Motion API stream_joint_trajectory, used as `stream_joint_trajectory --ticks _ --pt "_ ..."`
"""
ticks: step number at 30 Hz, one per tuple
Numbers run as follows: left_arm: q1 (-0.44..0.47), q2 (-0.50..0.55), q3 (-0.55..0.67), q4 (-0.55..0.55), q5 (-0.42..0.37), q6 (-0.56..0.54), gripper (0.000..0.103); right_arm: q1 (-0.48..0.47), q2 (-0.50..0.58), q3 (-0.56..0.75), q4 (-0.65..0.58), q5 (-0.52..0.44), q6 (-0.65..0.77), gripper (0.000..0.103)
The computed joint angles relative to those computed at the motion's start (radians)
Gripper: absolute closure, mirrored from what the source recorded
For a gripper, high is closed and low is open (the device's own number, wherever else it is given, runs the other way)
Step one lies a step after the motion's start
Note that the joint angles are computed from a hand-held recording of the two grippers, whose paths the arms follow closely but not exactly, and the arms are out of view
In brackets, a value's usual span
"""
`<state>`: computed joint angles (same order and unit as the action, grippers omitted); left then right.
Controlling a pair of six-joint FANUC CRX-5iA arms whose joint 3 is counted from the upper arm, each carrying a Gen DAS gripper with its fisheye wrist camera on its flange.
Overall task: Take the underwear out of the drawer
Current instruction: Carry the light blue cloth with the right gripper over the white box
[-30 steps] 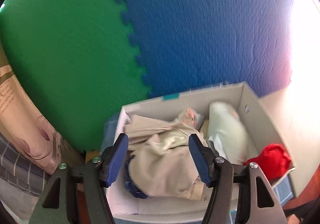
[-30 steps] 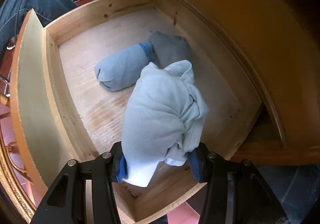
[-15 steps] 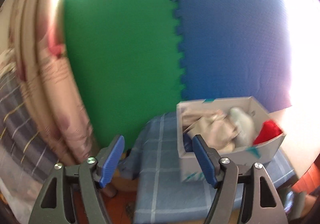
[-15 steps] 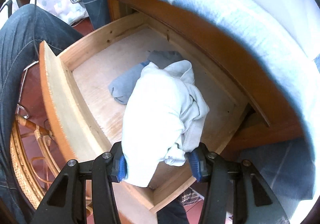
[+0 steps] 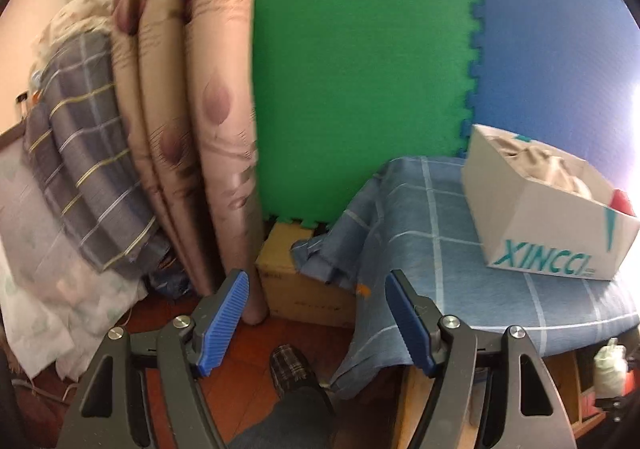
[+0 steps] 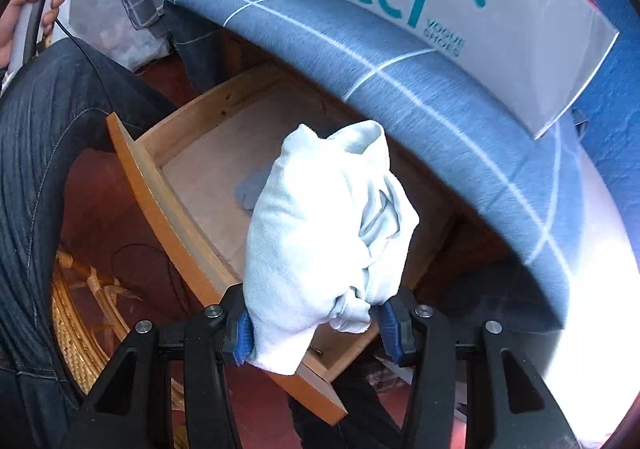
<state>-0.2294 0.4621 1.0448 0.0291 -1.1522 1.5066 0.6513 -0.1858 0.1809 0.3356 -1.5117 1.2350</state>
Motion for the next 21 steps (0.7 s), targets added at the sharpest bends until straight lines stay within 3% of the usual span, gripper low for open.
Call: stream_joint_trajectory --ticks 6,11,13,15,17,19,21 --pt "0.031 -0.036 -0.079 -0.005 0.039 0.055 0.03 0.024 0.025 0.08 0.065 -0.085 0.003 0.057" --pt "0.044 0.022 0.027 -0.005 -0.104 0.105 0.03 0.054 0.082 0.222 0.16 -0.157 0.049 0.057" --pt "0.041 0.009 -0.005 0.015 -0.127 0.112 0.03 0.064 0.122 0.308 0.213 -0.187 0.088 0.057" --pt "0.033 -0.072 -0.177 0.077 -0.038 0.048 0.03 0.066 0.17 0.418 0.261 -0.209 0.131 0.057" --pt "0.008 -0.135 -0.286 0.054 0.039 0.013 0.03 0.065 0.225 0.535 0.323 -0.221 0.176 0.057" --pt "-0.002 -0.218 -0.437 0.107 0.185 -0.071 0.03 0.052 0.282 0.65 0.373 -0.216 0.213 0.057" --pt "-0.016 -0.262 -0.51 0.121 0.266 -0.107 0.03 0.03 0.375 0.826 0.435 -0.209 0.257 0.057"
